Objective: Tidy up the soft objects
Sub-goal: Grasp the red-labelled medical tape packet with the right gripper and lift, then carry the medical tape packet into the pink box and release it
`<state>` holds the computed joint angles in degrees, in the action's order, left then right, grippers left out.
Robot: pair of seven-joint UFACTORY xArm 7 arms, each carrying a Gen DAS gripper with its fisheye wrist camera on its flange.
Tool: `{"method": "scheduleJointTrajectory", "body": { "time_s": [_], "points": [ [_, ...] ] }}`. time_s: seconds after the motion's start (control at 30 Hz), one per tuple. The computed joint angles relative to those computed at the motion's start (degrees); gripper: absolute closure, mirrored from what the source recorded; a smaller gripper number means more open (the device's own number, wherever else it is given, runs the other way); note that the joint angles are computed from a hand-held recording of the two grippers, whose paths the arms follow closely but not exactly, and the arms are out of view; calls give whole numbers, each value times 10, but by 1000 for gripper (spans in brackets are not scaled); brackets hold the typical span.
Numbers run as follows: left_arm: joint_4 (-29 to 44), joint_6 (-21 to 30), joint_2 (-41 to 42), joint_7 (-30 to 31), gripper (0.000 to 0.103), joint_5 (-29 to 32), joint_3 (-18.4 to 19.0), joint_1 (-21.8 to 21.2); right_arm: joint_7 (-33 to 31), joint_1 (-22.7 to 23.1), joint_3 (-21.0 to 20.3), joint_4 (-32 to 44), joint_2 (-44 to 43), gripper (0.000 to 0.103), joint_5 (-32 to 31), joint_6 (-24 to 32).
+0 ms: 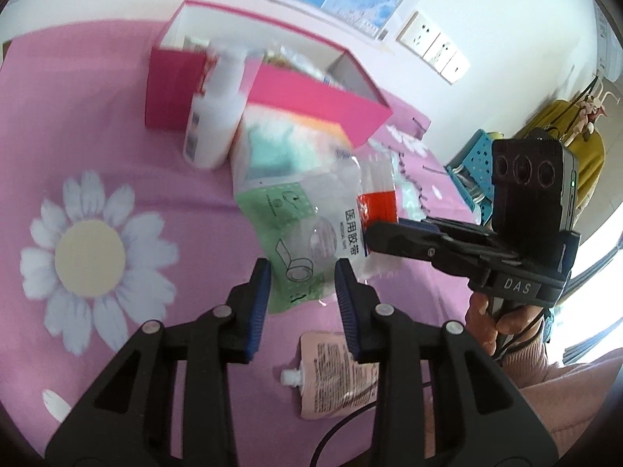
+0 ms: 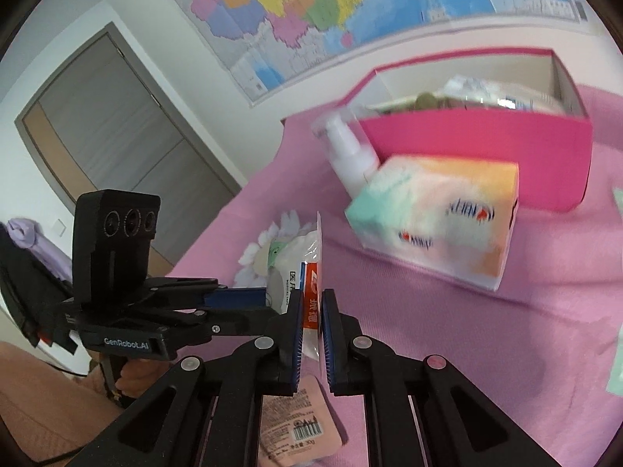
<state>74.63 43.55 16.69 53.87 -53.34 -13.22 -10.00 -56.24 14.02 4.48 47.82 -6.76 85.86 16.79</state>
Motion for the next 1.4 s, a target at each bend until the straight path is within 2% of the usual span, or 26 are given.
{"method": "scheduleJointTrajectory", "body": {
  "time_s": [0.23, 0.57, 0.83, 1.03, 1.4],
  "points": [
    [33, -15, 1, 11, 67, -6, -4, -4, -21, -4, -4, 20, -7, 95, 11, -10],
    [114, -37, 30, -2, 67, 28, -11, -10, -37, -15, -14, 68, 2, 94, -3, -19],
    [218, -49, 90, -48, 67, 102, -19, -19, -49, -38, -18, 137, 43, 94, 3, -14],
    [278, -59, 128, -72, 67, 159, -26, -24, -30, -61, -13, 187, 86, 94, -18, -13],
    [472, 10, 254, -169, 67, 263, -16, -46, 18, -98, 9, 258, 157, 94, -63, -6]
  ]
}}
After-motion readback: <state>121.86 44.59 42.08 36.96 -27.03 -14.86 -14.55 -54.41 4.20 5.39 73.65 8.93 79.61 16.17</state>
